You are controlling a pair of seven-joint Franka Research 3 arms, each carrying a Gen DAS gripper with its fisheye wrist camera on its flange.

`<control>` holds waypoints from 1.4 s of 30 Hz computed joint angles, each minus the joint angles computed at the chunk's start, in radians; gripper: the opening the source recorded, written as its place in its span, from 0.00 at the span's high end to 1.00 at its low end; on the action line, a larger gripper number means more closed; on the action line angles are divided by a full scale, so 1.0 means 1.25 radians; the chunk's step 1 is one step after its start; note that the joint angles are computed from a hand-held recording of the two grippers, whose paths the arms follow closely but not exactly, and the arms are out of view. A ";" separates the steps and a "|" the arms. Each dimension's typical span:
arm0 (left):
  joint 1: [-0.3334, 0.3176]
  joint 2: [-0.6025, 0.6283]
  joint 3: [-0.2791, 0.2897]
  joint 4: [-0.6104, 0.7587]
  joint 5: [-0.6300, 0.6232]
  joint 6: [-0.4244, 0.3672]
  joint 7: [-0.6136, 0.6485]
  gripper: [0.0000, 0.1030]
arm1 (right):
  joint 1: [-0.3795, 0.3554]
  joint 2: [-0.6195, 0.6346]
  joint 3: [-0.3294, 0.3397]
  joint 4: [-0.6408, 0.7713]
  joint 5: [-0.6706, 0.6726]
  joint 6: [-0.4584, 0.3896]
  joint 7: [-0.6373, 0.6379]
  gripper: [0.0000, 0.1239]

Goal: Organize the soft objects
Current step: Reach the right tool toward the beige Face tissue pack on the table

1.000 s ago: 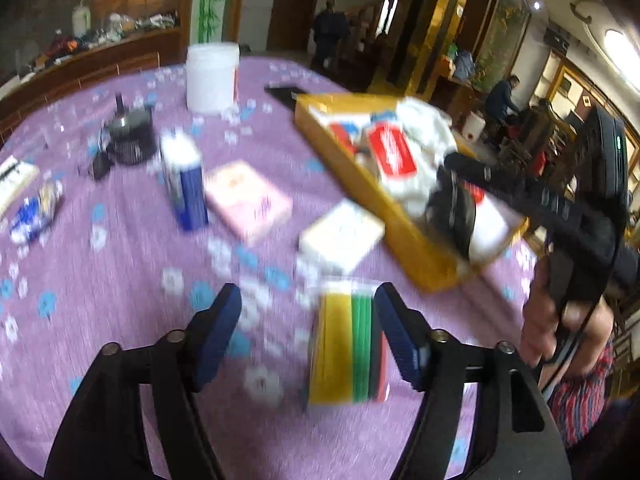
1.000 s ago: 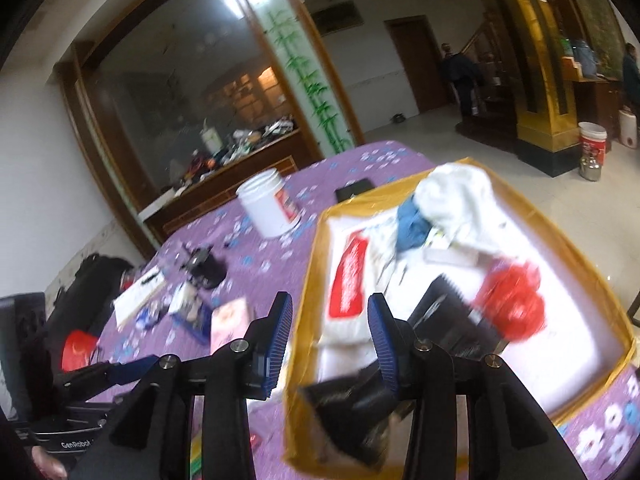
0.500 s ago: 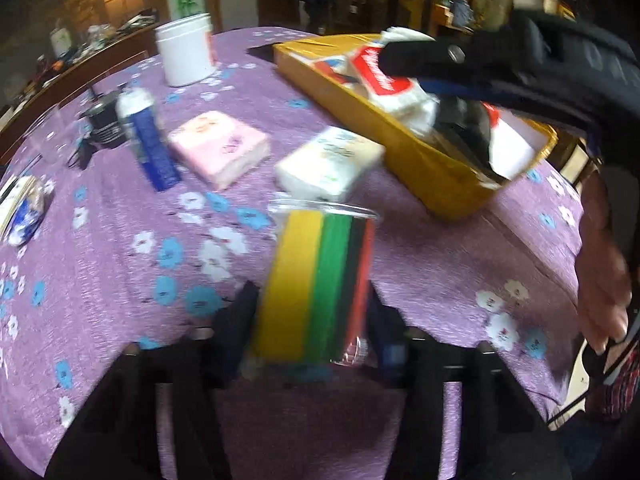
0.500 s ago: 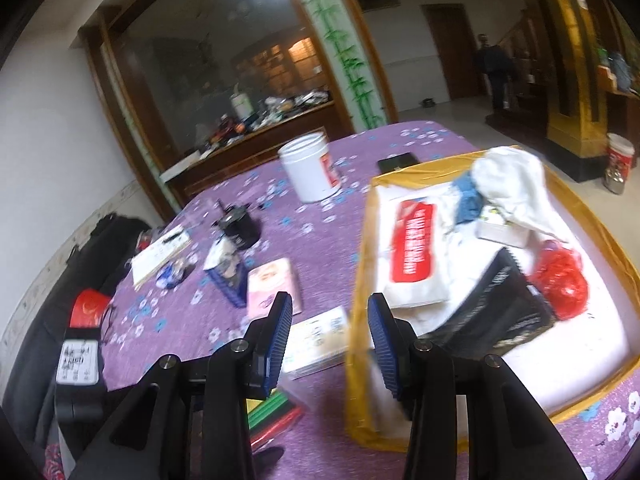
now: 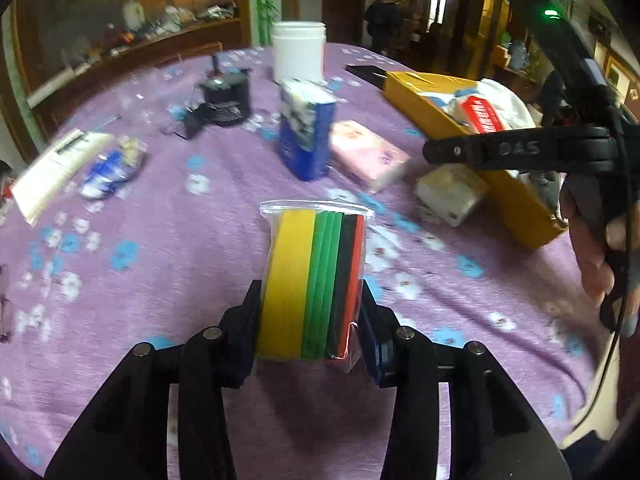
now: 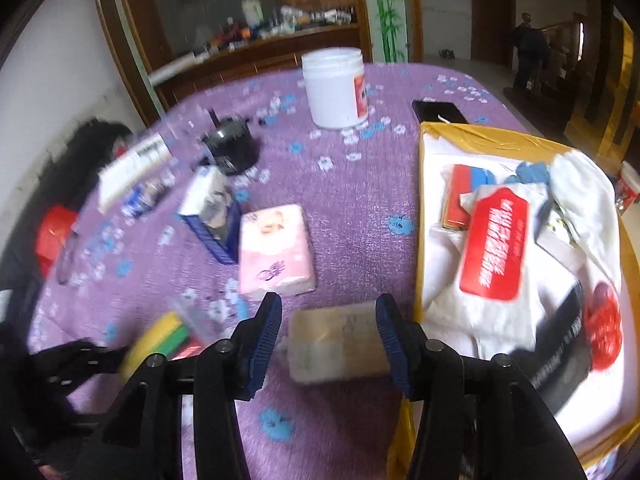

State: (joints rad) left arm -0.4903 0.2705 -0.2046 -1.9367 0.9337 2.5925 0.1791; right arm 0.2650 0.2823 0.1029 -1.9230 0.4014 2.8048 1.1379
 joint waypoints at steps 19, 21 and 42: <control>0.040 -0.018 0.011 -0.054 -0.028 0.074 -0.053 0.60 | -0.042 -0.075 0.041 -0.035 0.168 -0.162 -0.164 0.51; 0.042 -0.020 0.013 -0.060 -0.028 0.087 -0.058 0.60 | -0.010 -0.058 0.009 -0.020 0.093 -0.127 -0.109 0.50; 0.045 -0.023 0.019 -0.070 -0.023 0.122 -0.068 0.60 | -0.065 0.016 0.042 0.112 0.111 -0.398 -0.112 0.47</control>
